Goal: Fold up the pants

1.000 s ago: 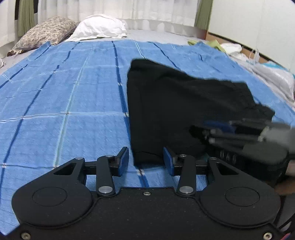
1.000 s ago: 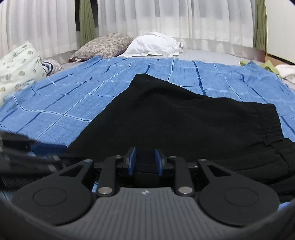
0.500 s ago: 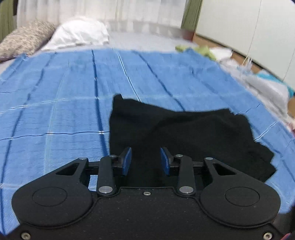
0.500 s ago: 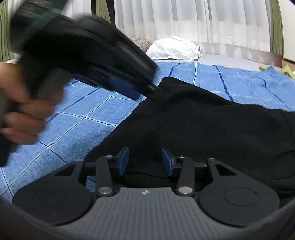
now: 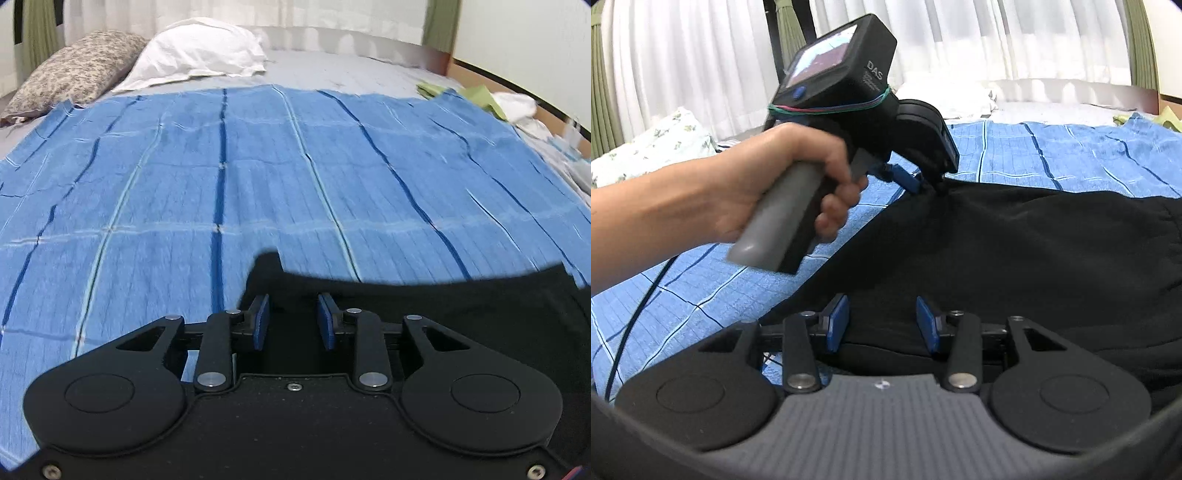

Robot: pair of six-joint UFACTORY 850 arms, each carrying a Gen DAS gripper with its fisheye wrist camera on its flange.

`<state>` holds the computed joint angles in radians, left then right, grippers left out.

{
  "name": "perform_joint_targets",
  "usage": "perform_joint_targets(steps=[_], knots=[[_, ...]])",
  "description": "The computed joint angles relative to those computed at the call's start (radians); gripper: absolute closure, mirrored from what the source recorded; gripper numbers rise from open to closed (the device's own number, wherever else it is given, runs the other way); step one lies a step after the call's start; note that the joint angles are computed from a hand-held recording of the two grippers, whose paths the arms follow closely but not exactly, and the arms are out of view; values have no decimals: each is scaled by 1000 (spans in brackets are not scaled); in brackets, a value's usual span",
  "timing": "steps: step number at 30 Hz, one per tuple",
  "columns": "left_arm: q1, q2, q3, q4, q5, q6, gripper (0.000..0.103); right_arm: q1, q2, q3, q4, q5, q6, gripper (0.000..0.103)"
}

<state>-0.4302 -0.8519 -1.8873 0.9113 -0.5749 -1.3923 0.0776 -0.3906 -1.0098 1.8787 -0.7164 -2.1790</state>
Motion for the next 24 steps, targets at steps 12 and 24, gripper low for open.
perform_joint_targets(steps=[12, 24], knots=[[24, -117, -197, -99, -106, 113, 67, -41, -14, -30, -93, -93, 156, 32], [-76, 237, 356, 385, 32, -402, 57, -162, 71, 36, 379, 129, -196, 25]])
